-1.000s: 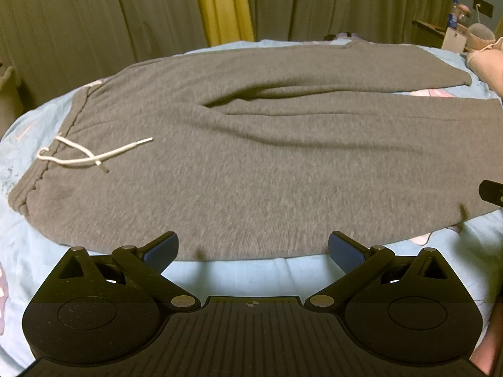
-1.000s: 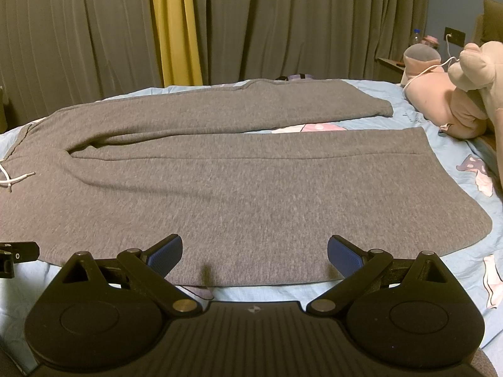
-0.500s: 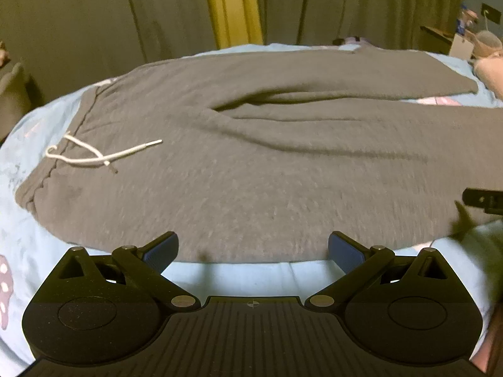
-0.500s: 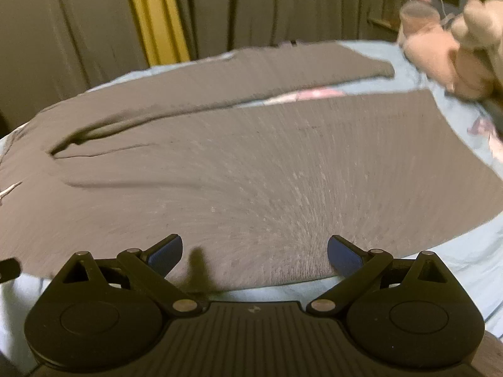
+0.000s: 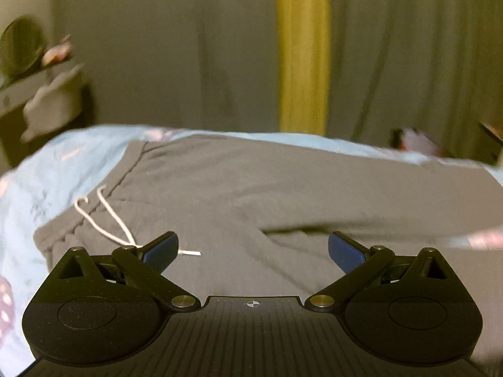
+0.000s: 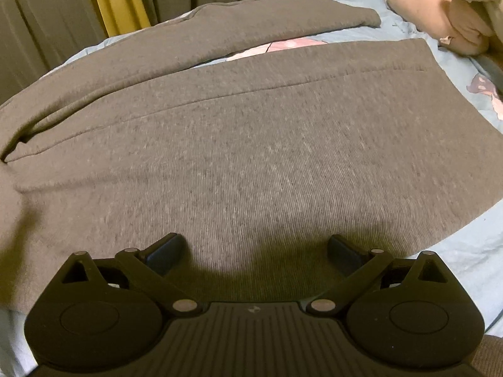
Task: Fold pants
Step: 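Move left tool to the waistband while right tool reaches the leg hems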
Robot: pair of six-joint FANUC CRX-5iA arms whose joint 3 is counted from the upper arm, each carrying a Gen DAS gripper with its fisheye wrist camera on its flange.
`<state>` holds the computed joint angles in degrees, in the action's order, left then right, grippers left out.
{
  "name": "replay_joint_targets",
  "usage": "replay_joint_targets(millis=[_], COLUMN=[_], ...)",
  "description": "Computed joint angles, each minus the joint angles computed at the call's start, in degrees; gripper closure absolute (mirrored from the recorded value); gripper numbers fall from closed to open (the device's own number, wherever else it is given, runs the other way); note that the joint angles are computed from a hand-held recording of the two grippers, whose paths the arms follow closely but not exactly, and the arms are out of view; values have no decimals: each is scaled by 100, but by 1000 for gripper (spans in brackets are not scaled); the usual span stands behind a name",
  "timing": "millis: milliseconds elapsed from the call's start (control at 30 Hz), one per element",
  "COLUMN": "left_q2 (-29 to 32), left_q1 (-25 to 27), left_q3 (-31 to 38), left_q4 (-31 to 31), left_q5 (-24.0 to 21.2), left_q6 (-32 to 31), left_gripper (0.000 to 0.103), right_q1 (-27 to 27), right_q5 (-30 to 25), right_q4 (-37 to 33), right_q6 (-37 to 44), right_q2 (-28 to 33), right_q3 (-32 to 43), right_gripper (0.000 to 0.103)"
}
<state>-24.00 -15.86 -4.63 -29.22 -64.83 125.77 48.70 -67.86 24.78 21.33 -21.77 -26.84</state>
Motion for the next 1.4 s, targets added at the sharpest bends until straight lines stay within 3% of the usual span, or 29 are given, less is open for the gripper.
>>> replay_joint_targets(millis=[100, 233, 433, 667, 833, 1067, 1167, 1400], left_q2=[195, 167, 333, 612, 542, 593, 661, 843], left_q1=[241, 247, 601, 1248, 1378, 1674, 1513, 1264], left_q3=[-100, -451, -456, -481, -536, -545, -464, -351], left_q4=[-154, -847, -866, 27, 62, 298, 74, -311], left_q5=[31, 157, 359, 403, 407, 365, 245, 131], left_q6=[567, 1511, 1325, 688, 801, 958, 974, 1010], left_gripper=[0, 0, 0, 0, 0, 0, 0, 0], right_q1=[-84, 102, 118, -1, -254, -987, -1236, -1670], right_q5=[16, 44, -47, -130, -199, 578, 1096, 1840], right_q4=[-28, 266, 308, 85, 78, 669, 955, 867], right_q6=[52, -225, -330, -144, 93, 273, 320, 575], right_q2=[75, -6, 69, 224, 445, 956, 1241, 2102], right_q3=[70, -124, -66, 138, 510, 997, 1140, 1776], right_gripper=[4, 4, 4, 4, 4, 4, 5, 24])
